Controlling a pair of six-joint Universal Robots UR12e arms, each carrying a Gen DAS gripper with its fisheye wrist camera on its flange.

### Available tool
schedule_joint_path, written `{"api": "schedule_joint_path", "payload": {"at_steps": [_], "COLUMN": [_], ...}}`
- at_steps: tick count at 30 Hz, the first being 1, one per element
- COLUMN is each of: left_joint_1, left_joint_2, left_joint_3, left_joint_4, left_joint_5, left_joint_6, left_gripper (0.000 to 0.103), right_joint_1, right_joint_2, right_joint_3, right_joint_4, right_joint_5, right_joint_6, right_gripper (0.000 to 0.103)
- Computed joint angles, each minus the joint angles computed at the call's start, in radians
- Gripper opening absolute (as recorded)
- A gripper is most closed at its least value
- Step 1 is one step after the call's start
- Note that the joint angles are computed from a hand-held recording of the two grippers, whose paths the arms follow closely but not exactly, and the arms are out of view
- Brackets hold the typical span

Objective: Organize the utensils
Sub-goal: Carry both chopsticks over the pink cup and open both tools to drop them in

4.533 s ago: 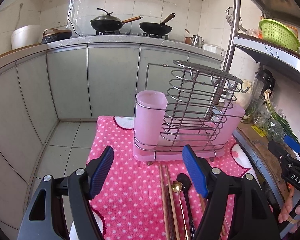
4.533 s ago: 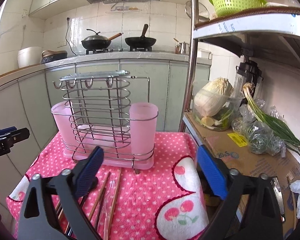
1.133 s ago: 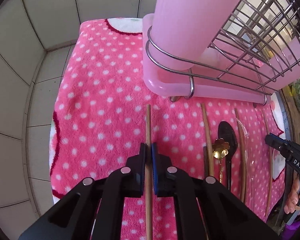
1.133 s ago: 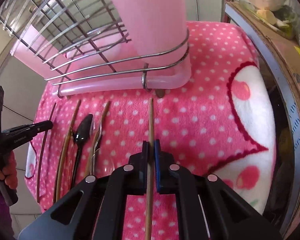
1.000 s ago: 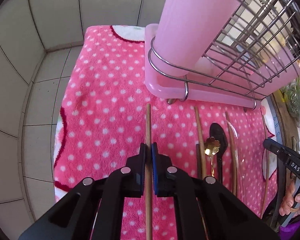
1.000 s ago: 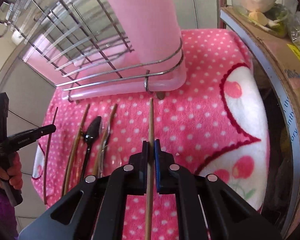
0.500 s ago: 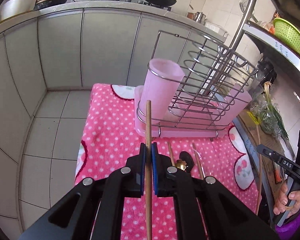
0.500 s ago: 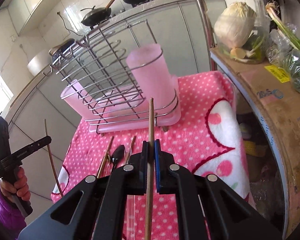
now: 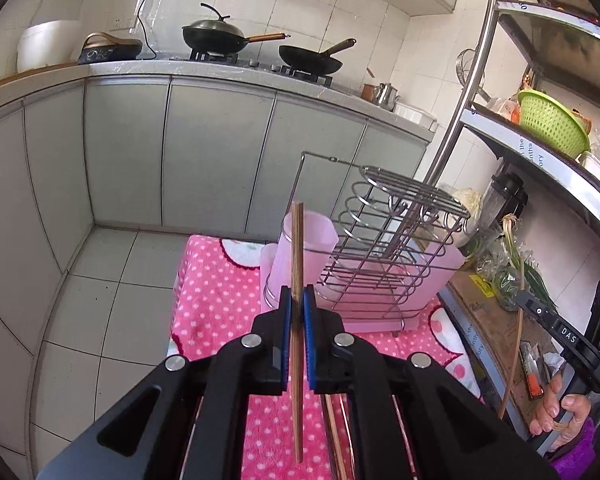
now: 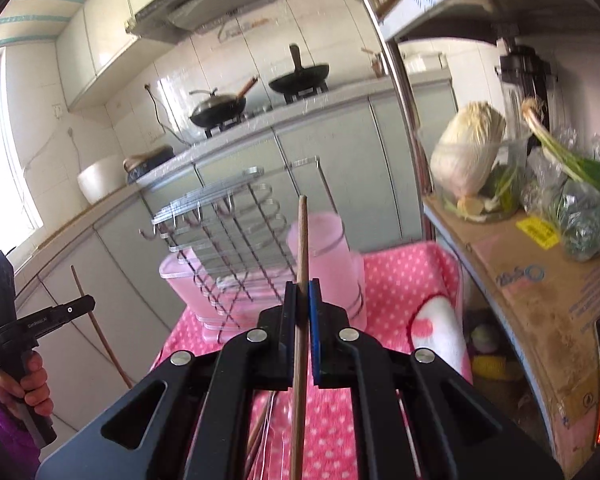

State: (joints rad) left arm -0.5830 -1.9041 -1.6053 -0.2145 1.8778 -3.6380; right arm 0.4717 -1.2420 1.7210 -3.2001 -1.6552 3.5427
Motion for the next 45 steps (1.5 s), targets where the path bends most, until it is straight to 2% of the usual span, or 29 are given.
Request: {"api": "schedule_joint_path", "payload": {"at_steps": [8,16,20,26,33,38,45], "left_joint_1": [0.008,0.029,0.038,0.058,0.071,0.08,0.091], "left_joint_2": [0.011,-0.012,-0.044,-0.113,-0.175,-0.197,-0.213], "left_joint_3": [0.05,0.166,0.238,0.349,0.395,0.389,0.381], "left_joint_4": [0.047,0.063,0.086,0.047,0.031,-0.009,-0.098], "left_joint_5": [-0.001,-0.01,0.023,0.046,0.034,-0.01,-0.061], "left_joint_6": [0.051,0.086,0.117,0.133,0.157,0.143,0.101], "left_gripper": [0.005,0.005,0.005,0.005,0.005,0.005,0.005], "right_joint_1": [-0.006,-0.017,-0.021,-0.028,-0.031,-0.035,-0.046], "right_joint_2": [0.039,0.106,0.149,0.22,0.283,0.305,0.301], "right_joint_3": [-0.074,-0.208,-0.288,-0.399,-0.476,-0.49,-0.453], "right_joint_4": [-0.107,-0.205,-0.241,-0.247,-0.256,-0.257,-0.19], "right_joint_5": [-0.056,-0.093,-0.109,-0.114,-0.135,-0.146,-0.124], "right_joint_6": [-0.063,-0.135,-0.176,-0.22,-0.252,-0.26,-0.196], "right_gripper": [0.006,0.006,0.006,0.006,0.006,0.006,0.006]}}
